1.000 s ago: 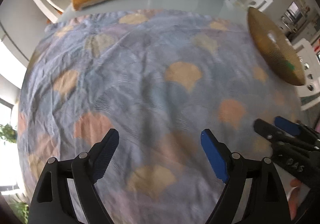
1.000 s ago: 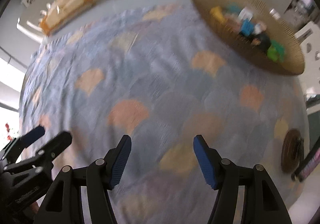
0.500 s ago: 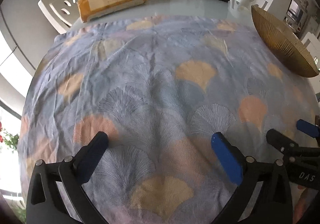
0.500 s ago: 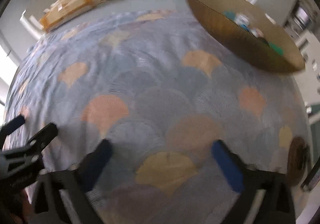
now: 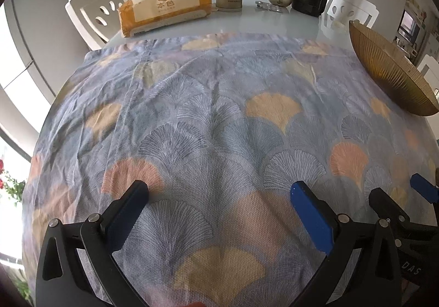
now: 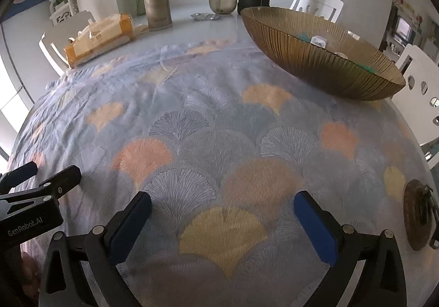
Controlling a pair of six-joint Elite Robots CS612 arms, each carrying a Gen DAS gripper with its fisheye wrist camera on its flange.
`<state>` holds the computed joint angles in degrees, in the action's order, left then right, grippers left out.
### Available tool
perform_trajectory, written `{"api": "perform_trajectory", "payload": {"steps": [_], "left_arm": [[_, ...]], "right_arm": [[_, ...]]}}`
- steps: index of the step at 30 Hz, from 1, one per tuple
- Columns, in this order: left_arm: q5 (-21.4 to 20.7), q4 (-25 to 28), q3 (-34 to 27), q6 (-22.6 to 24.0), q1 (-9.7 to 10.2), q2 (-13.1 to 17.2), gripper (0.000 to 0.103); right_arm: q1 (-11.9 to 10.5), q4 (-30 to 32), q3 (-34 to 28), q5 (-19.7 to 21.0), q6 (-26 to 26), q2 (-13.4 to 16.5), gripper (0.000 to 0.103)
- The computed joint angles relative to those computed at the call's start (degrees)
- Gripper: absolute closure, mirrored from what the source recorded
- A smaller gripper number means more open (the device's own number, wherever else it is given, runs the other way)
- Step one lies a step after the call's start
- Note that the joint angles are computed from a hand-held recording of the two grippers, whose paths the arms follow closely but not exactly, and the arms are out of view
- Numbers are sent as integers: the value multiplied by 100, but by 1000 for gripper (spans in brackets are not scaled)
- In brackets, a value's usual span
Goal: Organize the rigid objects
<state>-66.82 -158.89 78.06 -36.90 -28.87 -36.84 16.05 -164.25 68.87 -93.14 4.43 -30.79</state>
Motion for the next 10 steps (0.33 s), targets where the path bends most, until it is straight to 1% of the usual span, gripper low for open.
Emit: {"api": "perform_trajectory", "payload": {"steps": [10], "left_arm": [[65, -89, 32, -50, -10, 28, 0]], "right_arm": [[2, 2, -12, 4, -3, 6, 0]]}}
